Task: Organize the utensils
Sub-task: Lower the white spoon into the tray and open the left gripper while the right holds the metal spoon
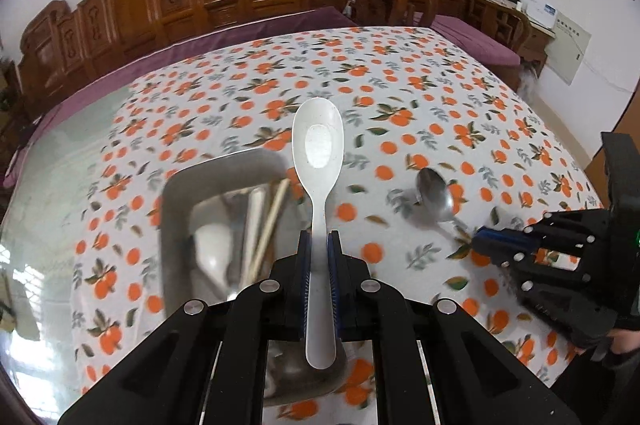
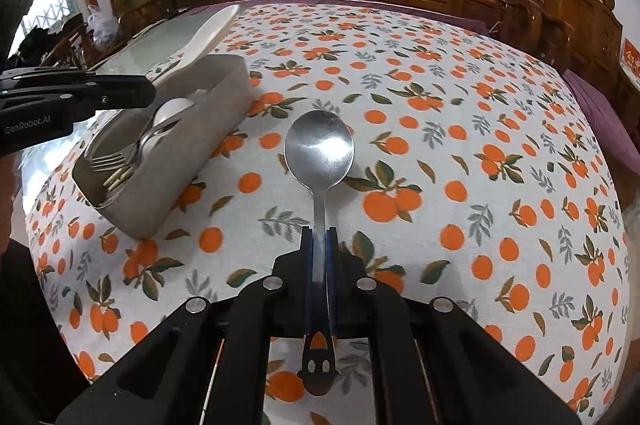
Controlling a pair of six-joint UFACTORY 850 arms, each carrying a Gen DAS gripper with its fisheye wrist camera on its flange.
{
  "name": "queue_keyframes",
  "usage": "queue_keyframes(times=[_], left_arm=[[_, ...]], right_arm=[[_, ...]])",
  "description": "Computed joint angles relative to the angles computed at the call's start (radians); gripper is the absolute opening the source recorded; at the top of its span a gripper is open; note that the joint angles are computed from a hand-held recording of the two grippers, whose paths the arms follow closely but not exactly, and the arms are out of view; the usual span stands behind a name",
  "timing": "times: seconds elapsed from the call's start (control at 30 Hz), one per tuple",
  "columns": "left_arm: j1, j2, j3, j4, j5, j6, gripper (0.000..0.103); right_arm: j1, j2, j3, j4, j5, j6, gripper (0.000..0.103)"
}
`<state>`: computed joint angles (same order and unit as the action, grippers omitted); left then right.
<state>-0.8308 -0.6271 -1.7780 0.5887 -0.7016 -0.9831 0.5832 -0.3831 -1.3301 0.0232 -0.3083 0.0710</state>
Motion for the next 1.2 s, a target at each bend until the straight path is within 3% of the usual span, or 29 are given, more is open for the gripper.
queue_keyframes(times=[0.3,0.73,0.87,1.03,1.2], left_arm=[[0.042,0.053,0.123,0.019,0.001,-0.087,0.008],[0.061,0.052,0.161,-0.010,0.046,-0.099,0.008],[0.058,0.076,0.180,0.045,0.058,-0.155,0.019],[0.058,0.111,0.211,0.114,0.056,-0.216,0.022],[0.068,0.156,0.256,0.178,0.059,-0.282,0.031]], right_arm=[[0.029,-0.006,-0.016,-0.122,-0.001,0.118,0.007],[0.039,-0.013,-0.031,-0.064,-0.002,0.065,0.007],[0.047,-0.014,-0.045,-0.062,-0.005,0.062,0.008],[0.065,-0.022,-0.078,-0.047,-0.016,0.036,0.008],[0.086,-0.048,-0.141,-0.023,-0.033,0.005,0.008]])
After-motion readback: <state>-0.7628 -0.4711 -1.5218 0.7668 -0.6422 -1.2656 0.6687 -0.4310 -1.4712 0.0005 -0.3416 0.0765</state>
